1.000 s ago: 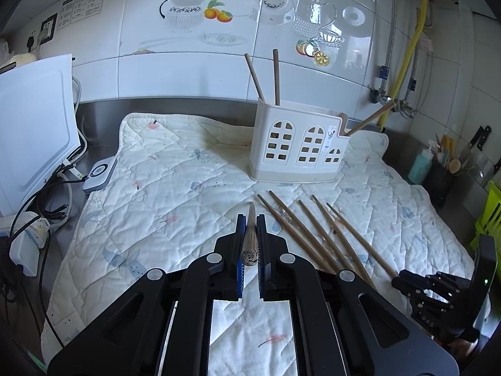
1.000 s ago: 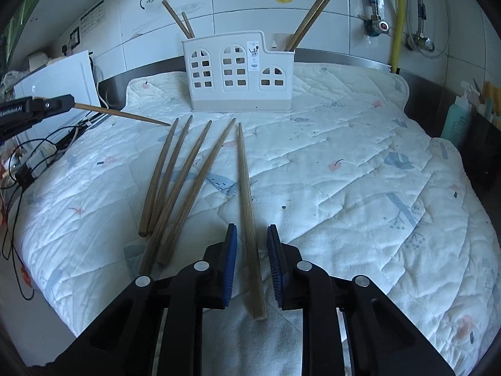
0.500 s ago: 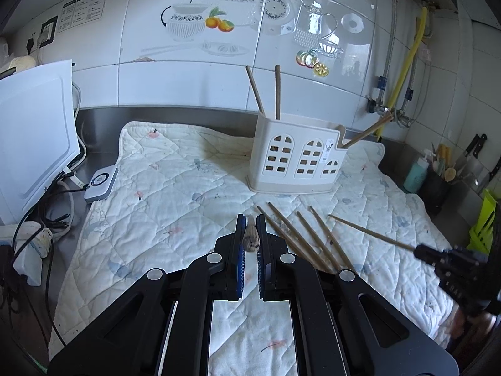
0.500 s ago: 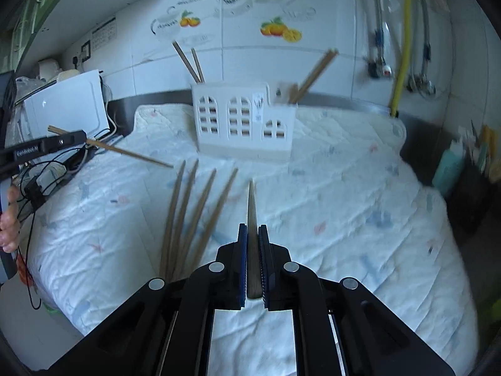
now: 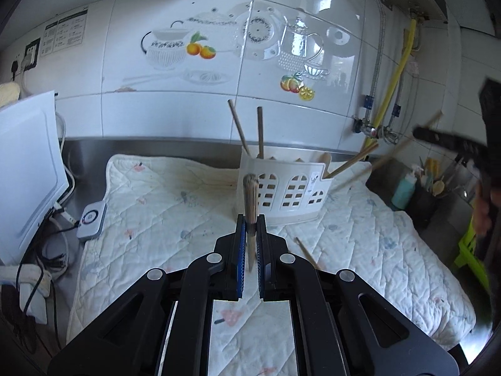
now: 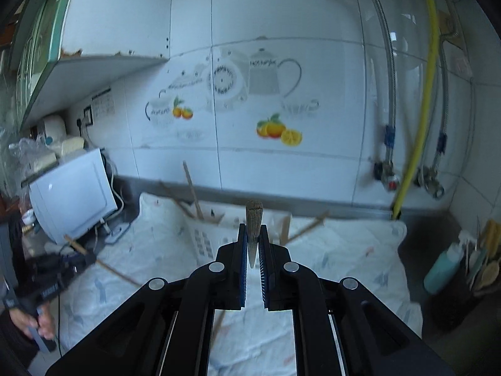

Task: Organize utensils
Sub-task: 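Lift the left tool's chopstick toward the holder while the right tool carries its own, then lower both held chopsticks into the white holder and open both tools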

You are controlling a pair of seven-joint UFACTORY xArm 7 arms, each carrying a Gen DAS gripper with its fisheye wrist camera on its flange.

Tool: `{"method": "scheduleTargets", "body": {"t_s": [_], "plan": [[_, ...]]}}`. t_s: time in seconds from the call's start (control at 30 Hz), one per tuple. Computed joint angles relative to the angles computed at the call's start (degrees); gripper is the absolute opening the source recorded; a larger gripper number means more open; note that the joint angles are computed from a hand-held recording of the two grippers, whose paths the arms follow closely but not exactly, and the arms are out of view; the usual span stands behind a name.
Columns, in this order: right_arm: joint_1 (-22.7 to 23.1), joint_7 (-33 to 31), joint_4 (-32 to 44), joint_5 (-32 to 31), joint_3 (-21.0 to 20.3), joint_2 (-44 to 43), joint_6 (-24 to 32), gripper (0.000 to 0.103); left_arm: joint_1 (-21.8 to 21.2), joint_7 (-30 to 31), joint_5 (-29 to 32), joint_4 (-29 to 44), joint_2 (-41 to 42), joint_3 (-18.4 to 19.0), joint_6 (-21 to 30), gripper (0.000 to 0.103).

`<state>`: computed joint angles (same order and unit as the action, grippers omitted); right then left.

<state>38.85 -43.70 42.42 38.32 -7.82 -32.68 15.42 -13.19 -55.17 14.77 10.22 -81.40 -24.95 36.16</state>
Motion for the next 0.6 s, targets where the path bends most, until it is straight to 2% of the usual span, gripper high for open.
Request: {"method": "scheduleTargets", "body": {"t_s": [0.17,0.23,0.4,0.5,0.6], "plan": [[-6.09,5.31,11.01,-5.86,4.64,8.92,1.94,0.007,1.39,1.34,0.31,1.08,2.63,1.59,-3.71,0.005],[-8.29,7.30,15.66,-7.72,6.03,13.02,5.22,0.007,2.29,2.04,0.29,1.66,3.66,2.23,-5.43,0.005],[-14.30,13.03,21.27,-14.15,11.57,20.79,9.21,0.007,6.22,4.29,0.76,5.07,7.64,2.74,-11.22,0.005],[-15.81,14.38,22.28,-14.59,13.15,23.82,9.27,0.007,9.58,5.78,1.10,8.15,11.22,2.70,-15.68,0.005],[-15.89,11.57,21.68,-10.17,13.17,24.52,8.27,0.008,13.99,7.02,1.49,11.88,15.41,2.13,-20.45,0.005]]}}
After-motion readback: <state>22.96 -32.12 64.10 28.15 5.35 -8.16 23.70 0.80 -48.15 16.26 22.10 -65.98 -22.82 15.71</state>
